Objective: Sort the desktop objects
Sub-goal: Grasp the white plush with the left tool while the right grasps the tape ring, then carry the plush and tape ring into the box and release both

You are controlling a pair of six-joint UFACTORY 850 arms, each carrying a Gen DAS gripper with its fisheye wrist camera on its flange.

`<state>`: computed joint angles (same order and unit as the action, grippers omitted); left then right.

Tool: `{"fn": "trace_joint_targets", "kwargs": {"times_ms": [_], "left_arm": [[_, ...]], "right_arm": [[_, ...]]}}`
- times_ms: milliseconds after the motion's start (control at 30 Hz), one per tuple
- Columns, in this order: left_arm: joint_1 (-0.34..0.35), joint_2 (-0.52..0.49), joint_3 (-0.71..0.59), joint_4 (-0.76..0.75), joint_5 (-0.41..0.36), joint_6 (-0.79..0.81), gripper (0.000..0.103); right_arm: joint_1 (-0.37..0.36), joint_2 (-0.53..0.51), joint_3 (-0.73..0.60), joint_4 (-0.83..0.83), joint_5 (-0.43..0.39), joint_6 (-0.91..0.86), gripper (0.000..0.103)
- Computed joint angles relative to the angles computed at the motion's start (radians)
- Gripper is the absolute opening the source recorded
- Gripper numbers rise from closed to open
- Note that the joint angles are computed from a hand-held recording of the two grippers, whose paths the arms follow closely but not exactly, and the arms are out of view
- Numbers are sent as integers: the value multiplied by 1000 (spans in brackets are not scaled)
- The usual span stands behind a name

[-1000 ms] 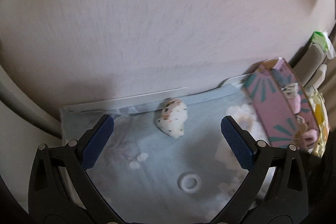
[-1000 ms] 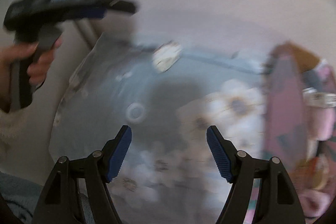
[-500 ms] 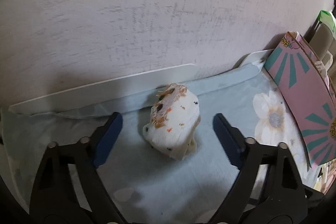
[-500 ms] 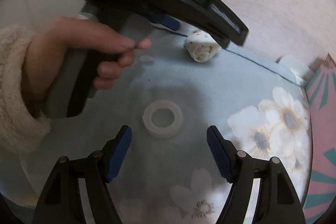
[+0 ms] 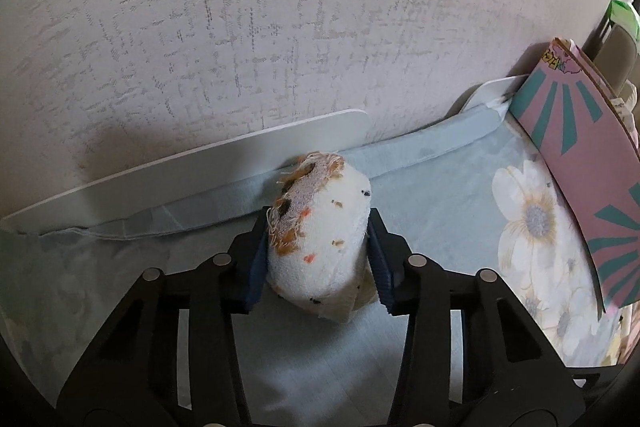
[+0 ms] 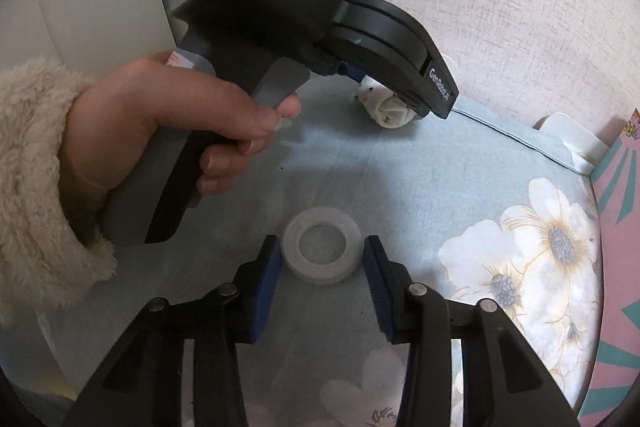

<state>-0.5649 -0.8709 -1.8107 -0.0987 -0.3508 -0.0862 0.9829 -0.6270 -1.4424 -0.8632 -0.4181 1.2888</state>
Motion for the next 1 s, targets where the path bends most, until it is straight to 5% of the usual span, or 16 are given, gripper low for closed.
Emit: {"fn": "trace_joint_targets", "kwargs": {"times_ms": [633, 1000], "left_arm": [[-10, 132, 45, -48, -45, 27, 38], [-95, 58, -251, -133, -189, 203, 38]], "right_arm": [[-17, 173, 113, 11, -53, 55, 39], [-19, 388, 224, -98, -258, 273, 39]]}}
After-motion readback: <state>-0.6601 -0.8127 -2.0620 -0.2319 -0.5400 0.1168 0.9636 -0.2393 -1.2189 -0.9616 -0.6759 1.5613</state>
